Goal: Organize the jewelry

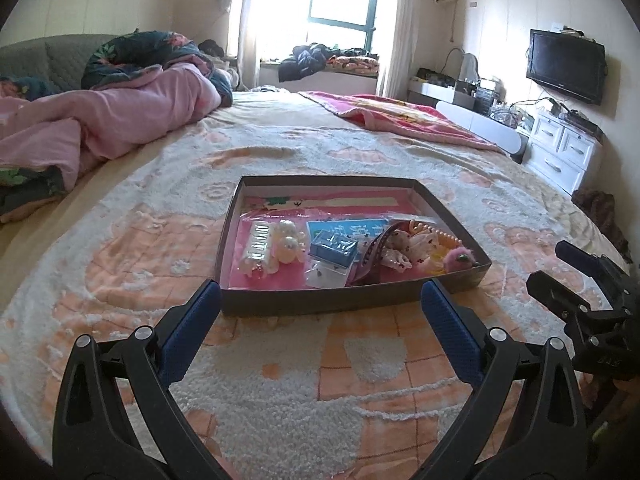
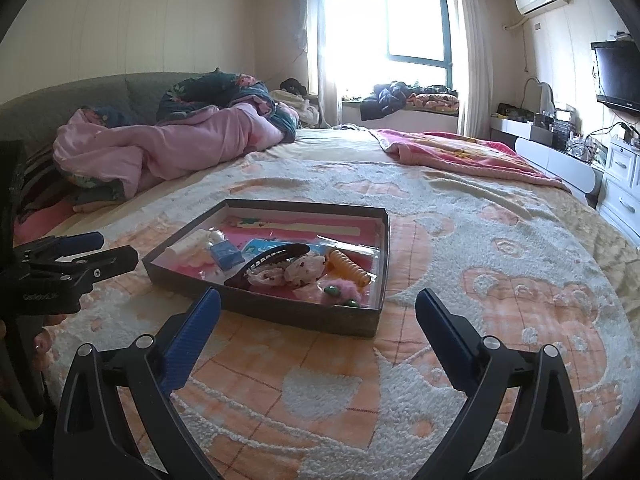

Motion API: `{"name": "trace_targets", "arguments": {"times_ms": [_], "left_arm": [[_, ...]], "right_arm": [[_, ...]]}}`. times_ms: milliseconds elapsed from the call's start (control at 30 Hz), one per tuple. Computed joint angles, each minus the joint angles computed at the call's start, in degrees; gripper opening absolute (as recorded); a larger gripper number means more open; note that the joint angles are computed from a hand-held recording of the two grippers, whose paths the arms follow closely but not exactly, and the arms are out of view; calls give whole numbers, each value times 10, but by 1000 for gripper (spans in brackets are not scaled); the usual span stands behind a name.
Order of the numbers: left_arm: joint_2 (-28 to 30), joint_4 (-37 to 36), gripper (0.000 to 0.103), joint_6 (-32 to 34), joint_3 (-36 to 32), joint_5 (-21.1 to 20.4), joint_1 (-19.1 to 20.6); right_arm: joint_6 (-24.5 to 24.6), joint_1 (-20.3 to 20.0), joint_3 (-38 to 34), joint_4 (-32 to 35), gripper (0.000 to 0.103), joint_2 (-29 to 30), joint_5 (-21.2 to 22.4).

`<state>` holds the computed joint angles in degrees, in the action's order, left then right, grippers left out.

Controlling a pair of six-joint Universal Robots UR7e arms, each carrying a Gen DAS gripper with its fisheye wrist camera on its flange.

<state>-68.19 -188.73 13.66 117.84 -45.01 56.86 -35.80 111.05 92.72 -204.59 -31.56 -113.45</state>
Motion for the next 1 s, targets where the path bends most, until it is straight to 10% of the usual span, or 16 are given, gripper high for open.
{"name": "trace_targets", "arguments": {"times_ms": [1000], "left_arm": [[1,-123,92,33,62,13,-21]], "right_arm": [[-31,-9,70,-200,96,-1,38]]}}
